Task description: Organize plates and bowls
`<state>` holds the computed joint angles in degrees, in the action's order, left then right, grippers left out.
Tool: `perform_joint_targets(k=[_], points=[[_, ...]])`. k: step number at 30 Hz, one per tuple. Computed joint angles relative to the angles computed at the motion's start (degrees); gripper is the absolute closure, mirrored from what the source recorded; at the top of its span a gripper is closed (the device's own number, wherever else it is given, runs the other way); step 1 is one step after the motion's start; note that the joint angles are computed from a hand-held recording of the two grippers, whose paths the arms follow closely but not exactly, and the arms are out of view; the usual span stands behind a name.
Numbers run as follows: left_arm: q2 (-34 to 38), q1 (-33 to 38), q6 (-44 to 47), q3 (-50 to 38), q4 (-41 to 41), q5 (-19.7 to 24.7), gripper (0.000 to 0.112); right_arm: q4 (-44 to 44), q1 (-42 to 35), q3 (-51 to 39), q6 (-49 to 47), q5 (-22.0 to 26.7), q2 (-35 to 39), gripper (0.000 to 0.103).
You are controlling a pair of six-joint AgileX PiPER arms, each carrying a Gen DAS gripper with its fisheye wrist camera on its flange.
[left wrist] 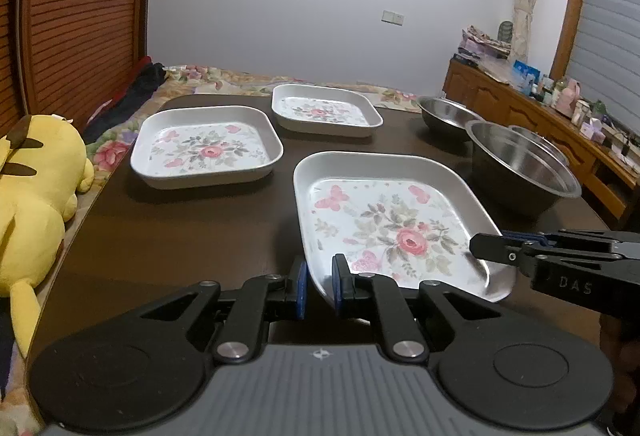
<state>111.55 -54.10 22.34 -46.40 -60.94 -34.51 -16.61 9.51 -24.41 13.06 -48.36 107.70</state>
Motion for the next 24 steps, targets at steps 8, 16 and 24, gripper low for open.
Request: perform_joint_targets(k=[8,16,24], points=[[0.28,-1.34,0.73,0.77,-1.78,-0.55,0.098,-0.81,0.75,0.76,0.68,-0.33,0.49,0.088],[1.66,-0.82,1.08,-0.16,-2.16,0.66,0.099,-0.58,0.81,1.49,0.51,-0.51,0.75,0.087],[1.66,-1.03,0.22,0.27,-1.87,0.57,0.099,-1.04,0.66,1.57,1.31,-0.51,1.44,0.087]])
